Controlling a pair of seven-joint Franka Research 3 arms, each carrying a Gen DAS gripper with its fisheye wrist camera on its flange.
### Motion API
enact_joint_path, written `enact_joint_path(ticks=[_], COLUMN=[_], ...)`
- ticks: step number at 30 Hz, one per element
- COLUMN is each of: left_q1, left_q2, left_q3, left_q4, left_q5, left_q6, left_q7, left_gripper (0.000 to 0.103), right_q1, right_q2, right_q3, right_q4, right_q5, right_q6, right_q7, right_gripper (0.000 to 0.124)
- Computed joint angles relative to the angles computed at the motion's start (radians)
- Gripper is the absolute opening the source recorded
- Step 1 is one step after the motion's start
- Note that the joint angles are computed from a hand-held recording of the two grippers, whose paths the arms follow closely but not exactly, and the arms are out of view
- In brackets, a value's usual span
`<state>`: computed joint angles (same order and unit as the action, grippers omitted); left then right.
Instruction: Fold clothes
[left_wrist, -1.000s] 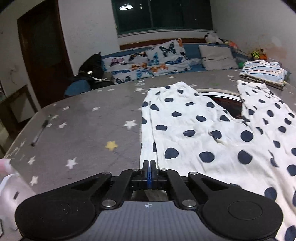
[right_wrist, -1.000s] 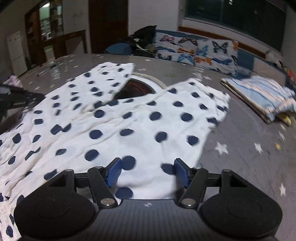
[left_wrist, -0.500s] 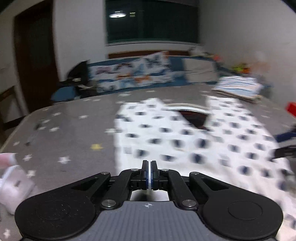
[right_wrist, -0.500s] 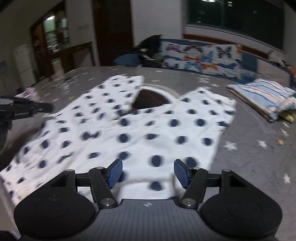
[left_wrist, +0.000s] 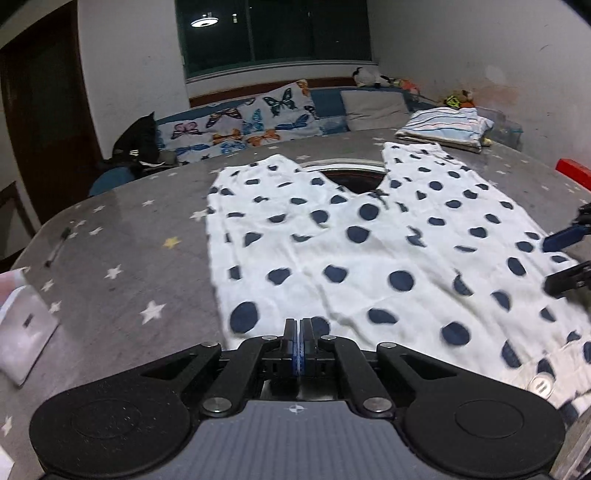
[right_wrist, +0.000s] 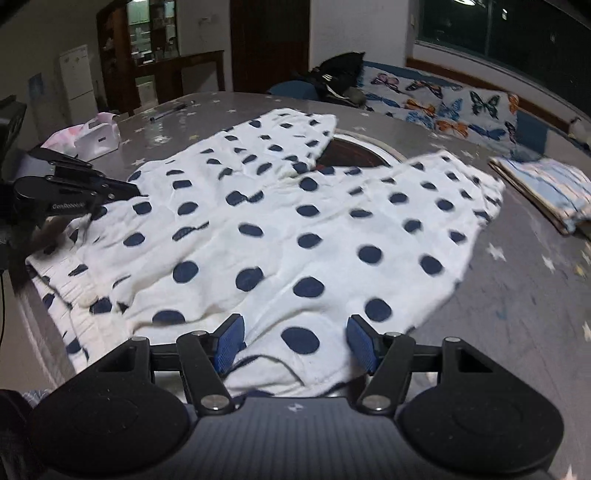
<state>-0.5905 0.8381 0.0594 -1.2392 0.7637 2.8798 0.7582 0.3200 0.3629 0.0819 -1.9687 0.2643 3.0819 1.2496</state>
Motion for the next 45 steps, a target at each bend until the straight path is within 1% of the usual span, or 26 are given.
enact_joint_path(ticks=[3,4,6,8,10,11,12,14,16,18,20,21,25,27,29,34,39,40,41,45], left_q1=[-0.001,0.001,0.005,0.005,0.004,0.008,0.011,0.019,0.018,0.019,0.029,0.033,0.046,0.049,0.057,0.056,0.054,0.054,0.057,0.056], left_q2=[-0.015,-0.019,-0.031,-0.044,-0.052,-0.050,-0.048,-0.042,-0.038,-0.039,-0.050,-0.054,-0.044,-0.020,0.019,0.152,0.287,0.300,0.295,0.272], left_q3=[0.004,0.002,-0.003,-0.007,-0.013,-0.023,-0.033,-0.054,-0.063,-0.063,-0.068,-0.073,-0.091,-0.095,-0.108,-0.107,-0.106,-0.102,-0.099,-0.081], left_q4=[-0.017,-0.020,-0.028,-0.040,-0.049,-0.049,-0.048,-0.047,-0.049,-0.062,-0.084,-0.087,-0.055,-0.009,0.061,0.292,0.518,0.538,0.527,0.497], left_q5=[0.001,-0.001,-0.004,0.003,0.013,0.011,0.006,-0.011,-0.030,-0.049,-0.066,-0.075,-0.111,-0.133,-0.167,-0.237,-0.307,-0.316,-0.322,-0.323], left_q6=[-0.006,-0.009,-0.006,0.020,0.052,0.063,0.074,0.073,0.046,0.027,0.041,0.035,0.022,0.019,0.002,-0.098,-0.243,-0.257,-0.249,-0.259], left_q7=[-0.011,-0.013,-0.021,-0.024,-0.008,0.010,0.030,0.078,0.117,0.129,0.131,0.139,0.178,0.189,0.209,0.263,0.341,0.347,0.345,0.330], left_gripper=[0.002,0.003,0.004,0.004,0.004,0.004,0.005,0.005,0.005,0.005,0.005,0.005,0.005,0.005,0.006,0.006,0.006,0.006,0.008,0.008], right_q1=[-0.005,0.001,-0.003,-0.050,-0.111,-0.133,-0.140,-0.133,-0.108,-0.125,-0.135,-0.141,-0.156,-0.147,-0.113,-0.051,-0.067,-0.062,-0.055,-0.072], right_q2=[-0.037,-0.046,-0.059,-0.069,-0.070,-0.070,-0.068,-0.066,-0.065,-0.072,-0.082,-0.087,-0.087,-0.070,-0.036,0.068,0.175,0.189,0.203,0.214], right_q3=[-0.002,-0.008,0.000,0.061,0.142,0.172,0.184,0.184,0.157,0.177,0.186,0.190,0.200,0.184,0.133,0.020,-0.001,-0.014,-0.032,-0.039], right_q4=[-0.041,-0.049,-0.061,-0.069,-0.068,-0.066,-0.065,-0.067,-0.076,-0.093,-0.097,-0.096,-0.063,-0.027,0.024,0.165,0.301,0.317,0.334,0.350], right_q5=[0.001,-0.003,0.005,0.044,0.097,0.121,0.136,0.158,0.163,0.203,0.236,0.253,0.336,0.352,0.318,0.197,0.137,0.122,0.108,0.076], right_q6=[-0.002,0.003,0.023,0.045,0.049,0.047,0.038,0.018,0.009,0.019,0.008,0.000,-0.022,-0.021,-0.024,-0.045,-0.093,-0.101,-0.113,-0.125], right_q7=[-0.005,-0.001,-0.002,-0.042,-0.109,-0.141,-0.165,-0.197,-0.202,-0.235,-0.261,-0.276,-0.343,-0.359,-0.328,-0.202,-0.119,-0.098,-0.071,-0.027], right_gripper=[0.063,0.063,0.063,0.063,0.063,0.064,0.064,0.064,0.064,0.064,0.064,0.064,0.064,0.064,0.064,0.064,0.064,0.064,0.064,0.064])
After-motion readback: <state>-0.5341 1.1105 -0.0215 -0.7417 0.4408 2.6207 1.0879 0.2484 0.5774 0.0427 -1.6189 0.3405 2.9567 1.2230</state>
